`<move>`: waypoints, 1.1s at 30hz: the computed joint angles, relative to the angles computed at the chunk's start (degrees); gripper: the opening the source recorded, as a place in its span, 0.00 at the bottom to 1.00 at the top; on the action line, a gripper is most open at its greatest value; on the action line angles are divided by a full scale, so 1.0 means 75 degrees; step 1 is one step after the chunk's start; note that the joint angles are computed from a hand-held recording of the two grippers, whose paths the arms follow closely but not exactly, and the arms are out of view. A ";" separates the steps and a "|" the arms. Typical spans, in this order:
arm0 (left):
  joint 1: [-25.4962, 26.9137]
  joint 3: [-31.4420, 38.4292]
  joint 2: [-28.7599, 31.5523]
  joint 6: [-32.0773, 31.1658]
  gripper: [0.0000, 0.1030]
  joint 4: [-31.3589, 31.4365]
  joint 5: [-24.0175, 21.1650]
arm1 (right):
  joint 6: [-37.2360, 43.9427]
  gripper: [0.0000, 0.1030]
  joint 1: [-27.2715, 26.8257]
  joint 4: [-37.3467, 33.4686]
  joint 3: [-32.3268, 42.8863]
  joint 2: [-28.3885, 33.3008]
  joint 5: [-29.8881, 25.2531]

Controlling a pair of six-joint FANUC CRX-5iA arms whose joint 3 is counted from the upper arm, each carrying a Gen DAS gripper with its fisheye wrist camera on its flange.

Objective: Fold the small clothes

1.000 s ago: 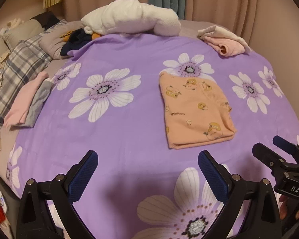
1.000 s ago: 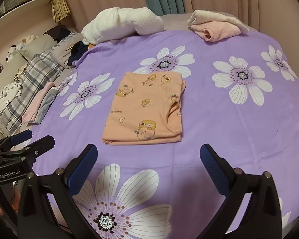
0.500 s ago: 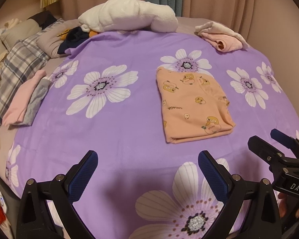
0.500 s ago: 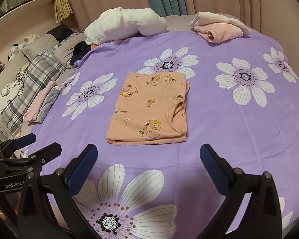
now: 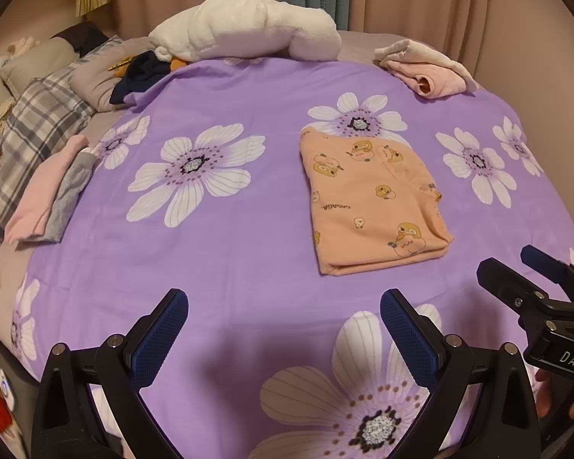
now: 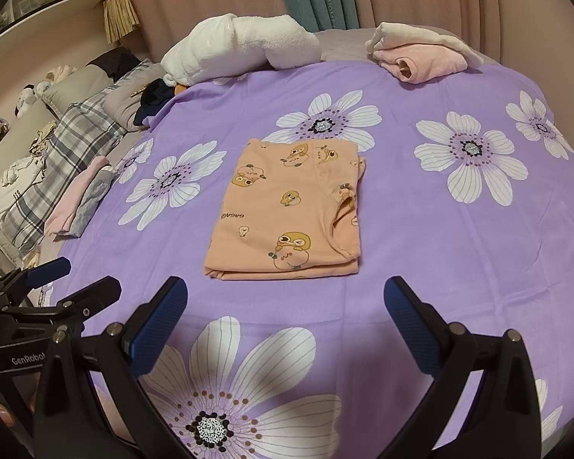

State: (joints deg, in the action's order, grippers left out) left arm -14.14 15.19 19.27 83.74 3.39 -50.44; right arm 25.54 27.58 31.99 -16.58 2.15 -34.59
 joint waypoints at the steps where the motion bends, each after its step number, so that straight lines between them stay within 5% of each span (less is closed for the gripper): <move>1: 0.0001 -0.0003 0.0000 -0.0015 0.97 0.0006 0.0008 | -0.0009 1.00 0.0000 0.0001 0.0001 0.0002 0.0010; 33: -0.0007 0.0185 0.0203 -0.0079 0.97 0.0002 -0.0071 | 0.0146 1.00 -0.0070 -0.0149 0.0117 0.0105 -0.0003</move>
